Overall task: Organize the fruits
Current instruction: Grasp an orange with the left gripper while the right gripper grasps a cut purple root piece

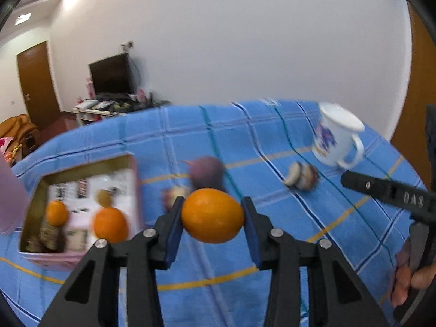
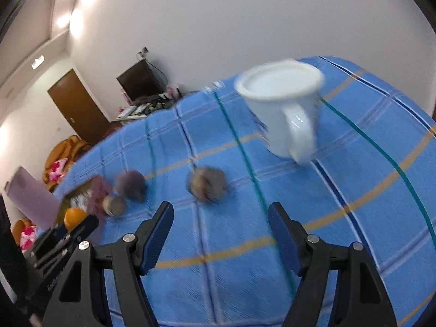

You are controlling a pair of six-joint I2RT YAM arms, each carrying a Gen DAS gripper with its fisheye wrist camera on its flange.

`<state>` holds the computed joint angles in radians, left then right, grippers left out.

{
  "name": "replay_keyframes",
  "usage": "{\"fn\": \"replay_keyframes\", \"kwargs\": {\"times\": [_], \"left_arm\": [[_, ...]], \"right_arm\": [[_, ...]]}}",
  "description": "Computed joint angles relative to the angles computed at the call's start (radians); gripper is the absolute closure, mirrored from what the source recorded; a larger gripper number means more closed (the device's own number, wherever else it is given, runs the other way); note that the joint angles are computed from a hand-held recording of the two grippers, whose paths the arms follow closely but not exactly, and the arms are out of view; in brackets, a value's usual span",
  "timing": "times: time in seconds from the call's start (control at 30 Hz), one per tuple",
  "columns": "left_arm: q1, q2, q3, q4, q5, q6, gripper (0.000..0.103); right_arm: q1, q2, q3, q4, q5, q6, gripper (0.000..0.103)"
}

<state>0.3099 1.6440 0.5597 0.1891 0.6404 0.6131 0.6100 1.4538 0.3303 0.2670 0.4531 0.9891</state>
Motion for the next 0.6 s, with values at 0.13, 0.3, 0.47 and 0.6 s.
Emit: {"fn": "replay_keyframes", "kwargs": {"times": [0.13, 0.3, 0.47, 0.6], "left_arm": [[0.073, 0.051, 0.089, -0.013, 0.029, -0.017, 0.06], [0.131, 0.129, 0.155, 0.001, 0.043, -0.007, 0.06], [0.142, 0.195, 0.153, 0.111, 0.041, -0.034, 0.06], [0.158, 0.214, 0.177, 0.094, 0.061, -0.02, 0.06]], "right_arm": [[-0.058, 0.184, 0.166, 0.003, -0.033, -0.08, 0.03], [-0.08, 0.43, 0.381, -0.12, -0.017, -0.056, 0.03], [-0.067, 0.531, 0.507, -0.25, 0.05, -0.074, 0.053], [-0.072, 0.53, 0.499, -0.233, 0.039, -0.097, 0.053]]}}
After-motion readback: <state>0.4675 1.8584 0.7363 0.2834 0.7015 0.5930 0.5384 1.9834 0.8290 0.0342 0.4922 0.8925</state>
